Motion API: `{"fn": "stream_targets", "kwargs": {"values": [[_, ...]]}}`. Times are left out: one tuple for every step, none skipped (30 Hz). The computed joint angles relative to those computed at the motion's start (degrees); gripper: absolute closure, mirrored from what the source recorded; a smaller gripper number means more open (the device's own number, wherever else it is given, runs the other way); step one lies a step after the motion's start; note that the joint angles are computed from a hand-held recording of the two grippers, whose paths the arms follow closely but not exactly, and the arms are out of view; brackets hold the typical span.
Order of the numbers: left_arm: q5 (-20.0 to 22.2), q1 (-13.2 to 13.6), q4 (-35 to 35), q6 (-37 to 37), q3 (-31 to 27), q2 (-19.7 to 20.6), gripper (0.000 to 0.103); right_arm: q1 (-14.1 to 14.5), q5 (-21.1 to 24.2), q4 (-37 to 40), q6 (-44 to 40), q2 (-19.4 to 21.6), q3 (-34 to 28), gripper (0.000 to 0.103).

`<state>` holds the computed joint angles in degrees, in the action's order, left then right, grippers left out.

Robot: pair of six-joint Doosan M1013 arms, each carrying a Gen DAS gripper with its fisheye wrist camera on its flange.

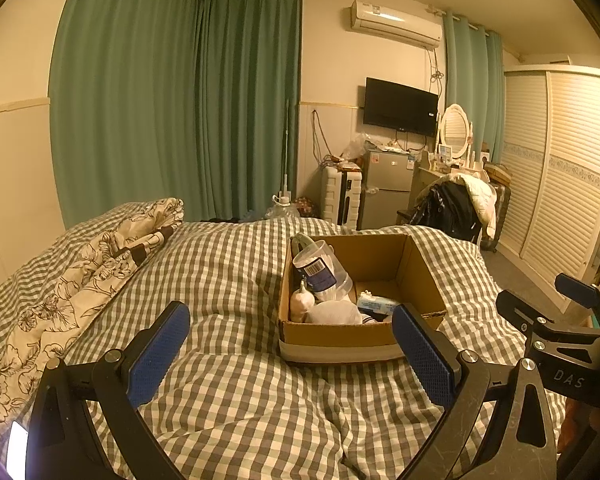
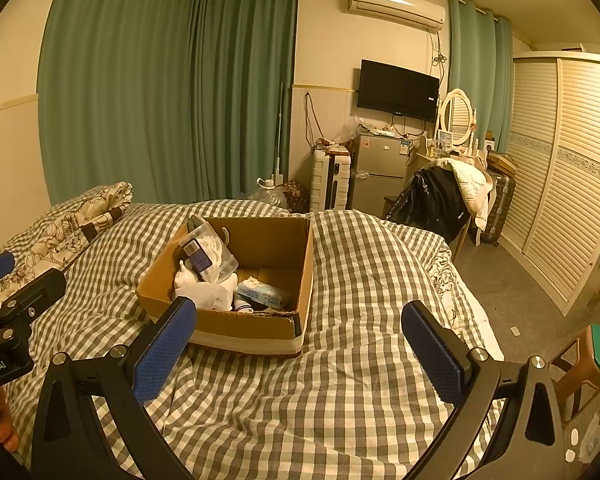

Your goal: Organize objects

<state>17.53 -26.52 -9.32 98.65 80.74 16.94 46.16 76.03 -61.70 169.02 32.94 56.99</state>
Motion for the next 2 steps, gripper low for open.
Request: {"fn": "stream_targets", "kwargs": {"values": [[-0.2, -0.1, 1.0, -1.0, 0.1, -0.1, 0.000, 0.0, 0.0, -0.1, 0.0, 0.0, 0.1, 0.000], [-0.3, -0.1, 1.6, -1.6, 0.1, 0.0, 0.000, 0.0, -0.1, -0.1, 0.1, 0.0, 0.1, 0.000]]}}
